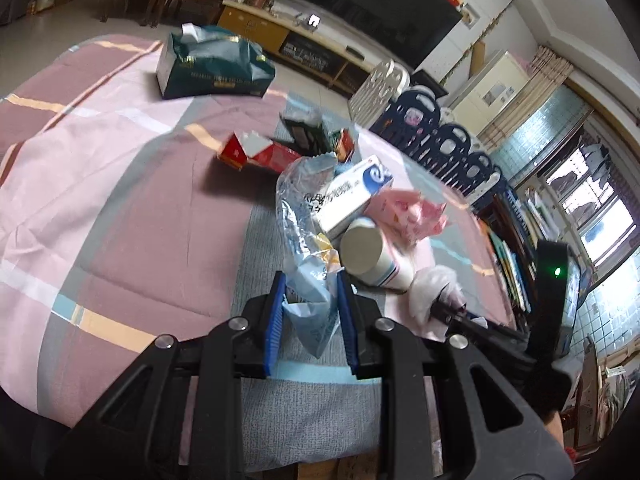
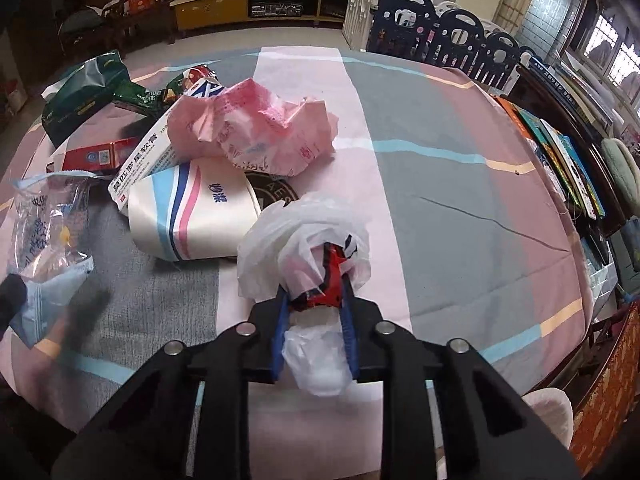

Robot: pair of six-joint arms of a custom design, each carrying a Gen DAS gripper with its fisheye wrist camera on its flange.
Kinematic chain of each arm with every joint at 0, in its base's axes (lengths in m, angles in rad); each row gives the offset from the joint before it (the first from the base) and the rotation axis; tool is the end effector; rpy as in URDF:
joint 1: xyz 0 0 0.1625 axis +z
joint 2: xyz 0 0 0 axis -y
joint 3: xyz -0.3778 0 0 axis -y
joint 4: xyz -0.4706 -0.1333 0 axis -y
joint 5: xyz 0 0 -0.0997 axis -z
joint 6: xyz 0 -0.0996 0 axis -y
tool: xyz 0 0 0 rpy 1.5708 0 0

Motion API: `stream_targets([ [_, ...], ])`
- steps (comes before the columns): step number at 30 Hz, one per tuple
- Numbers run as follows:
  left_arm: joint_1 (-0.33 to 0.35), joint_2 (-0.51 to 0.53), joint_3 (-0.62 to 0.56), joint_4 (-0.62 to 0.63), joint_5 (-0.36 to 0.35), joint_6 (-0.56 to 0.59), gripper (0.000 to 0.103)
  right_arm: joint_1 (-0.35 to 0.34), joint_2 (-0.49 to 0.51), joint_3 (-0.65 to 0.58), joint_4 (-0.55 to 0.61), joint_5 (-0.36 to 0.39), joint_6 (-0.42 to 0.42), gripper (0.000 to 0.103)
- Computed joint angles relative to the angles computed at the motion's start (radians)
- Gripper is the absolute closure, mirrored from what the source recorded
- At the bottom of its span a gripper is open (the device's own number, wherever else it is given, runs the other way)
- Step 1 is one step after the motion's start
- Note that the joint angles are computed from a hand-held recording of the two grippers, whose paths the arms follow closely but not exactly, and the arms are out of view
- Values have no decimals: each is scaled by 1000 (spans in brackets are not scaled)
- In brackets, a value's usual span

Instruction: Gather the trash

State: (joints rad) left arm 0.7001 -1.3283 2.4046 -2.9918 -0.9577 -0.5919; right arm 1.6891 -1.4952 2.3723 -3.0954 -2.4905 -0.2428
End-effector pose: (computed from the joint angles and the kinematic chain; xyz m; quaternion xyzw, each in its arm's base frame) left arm -0.2102 -0.4263 0.0720 0.0793 0.9373 -0.3202 0.1121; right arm 0.1063 -0.4359 0.1894 0.0137 -0.8611 0.2584 0.4377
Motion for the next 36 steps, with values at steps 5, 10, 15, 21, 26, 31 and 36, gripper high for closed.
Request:
stream_targets([
  [5,-14,-13,25,-85,-2,30,77,23,-82,37,44,24,42,83],
  [10,-18,-20,33,-110,-15,39,77,45,-151,68,99,43,74,83],
  [15,-19,-25,40,-118,-22,40,77,36,-166,96,125,53,94,83],
  [21,-21,-29,43,-119,-19,41,77,30,-190,119,142,76,110,83],
  [26,-21,-30,42,-113,-17,39,77,25,-218,128,154,94,123,83],
  [31,-22,-32,39,-93,-10,33,77,12,-226,137,158,102,134,83],
  [36,-20,-26,32,-76,-15,32,77,12,-229,142,149,110,130,83],
])
